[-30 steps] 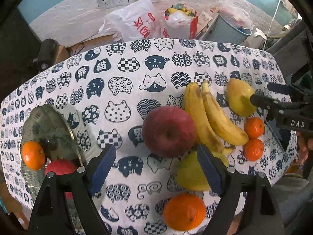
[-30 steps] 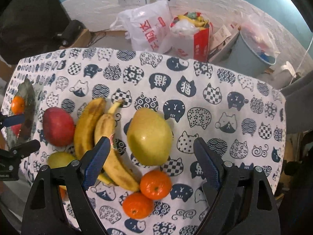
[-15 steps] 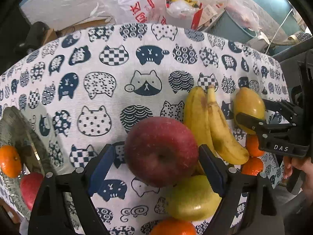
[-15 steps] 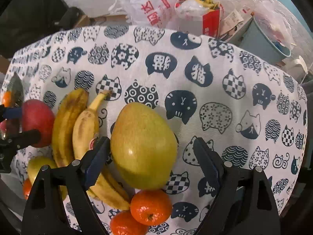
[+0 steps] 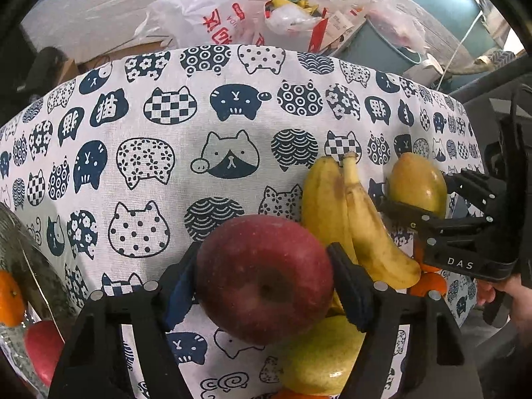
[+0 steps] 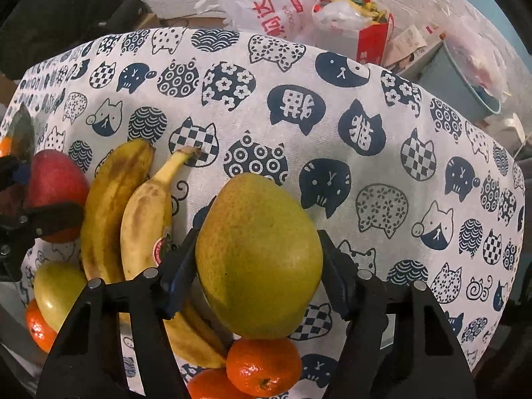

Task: Organize fruits
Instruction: 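Carry the pear and red apple with both tools over the green plate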

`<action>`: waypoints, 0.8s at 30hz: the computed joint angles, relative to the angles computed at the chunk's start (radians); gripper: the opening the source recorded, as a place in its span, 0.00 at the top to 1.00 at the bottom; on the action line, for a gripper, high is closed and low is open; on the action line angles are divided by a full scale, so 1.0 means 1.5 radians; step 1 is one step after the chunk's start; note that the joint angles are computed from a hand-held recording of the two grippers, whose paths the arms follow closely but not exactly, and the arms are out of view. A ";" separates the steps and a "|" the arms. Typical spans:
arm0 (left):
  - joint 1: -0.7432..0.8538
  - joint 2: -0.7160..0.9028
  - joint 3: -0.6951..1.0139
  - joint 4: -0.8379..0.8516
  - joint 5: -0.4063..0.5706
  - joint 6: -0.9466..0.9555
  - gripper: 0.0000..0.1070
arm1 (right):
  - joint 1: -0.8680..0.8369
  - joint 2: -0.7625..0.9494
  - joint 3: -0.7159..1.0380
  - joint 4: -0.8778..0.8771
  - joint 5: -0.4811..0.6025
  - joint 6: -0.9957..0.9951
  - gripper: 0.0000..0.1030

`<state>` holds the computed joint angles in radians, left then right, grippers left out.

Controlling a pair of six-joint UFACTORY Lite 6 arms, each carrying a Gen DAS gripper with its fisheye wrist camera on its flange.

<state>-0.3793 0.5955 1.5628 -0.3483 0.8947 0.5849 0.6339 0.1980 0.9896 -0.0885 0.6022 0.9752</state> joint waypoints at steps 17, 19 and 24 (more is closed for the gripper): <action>0.002 -0.139 -0.101 0.015 -0.047 0.024 0.29 | 0.099 -0.055 0.064 -0.103 0.090 0.146 0.35; 0.010 -0.155 -0.107 0.012 -0.043 0.032 0.29 | 0.110 -0.053 0.092 -0.115 0.104 0.156 0.35; 0.033 -0.189 -0.114 0.004 -0.027 0.044 0.29 | 0.117 -0.032 0.159 -0.130 0.125 0.152 0.35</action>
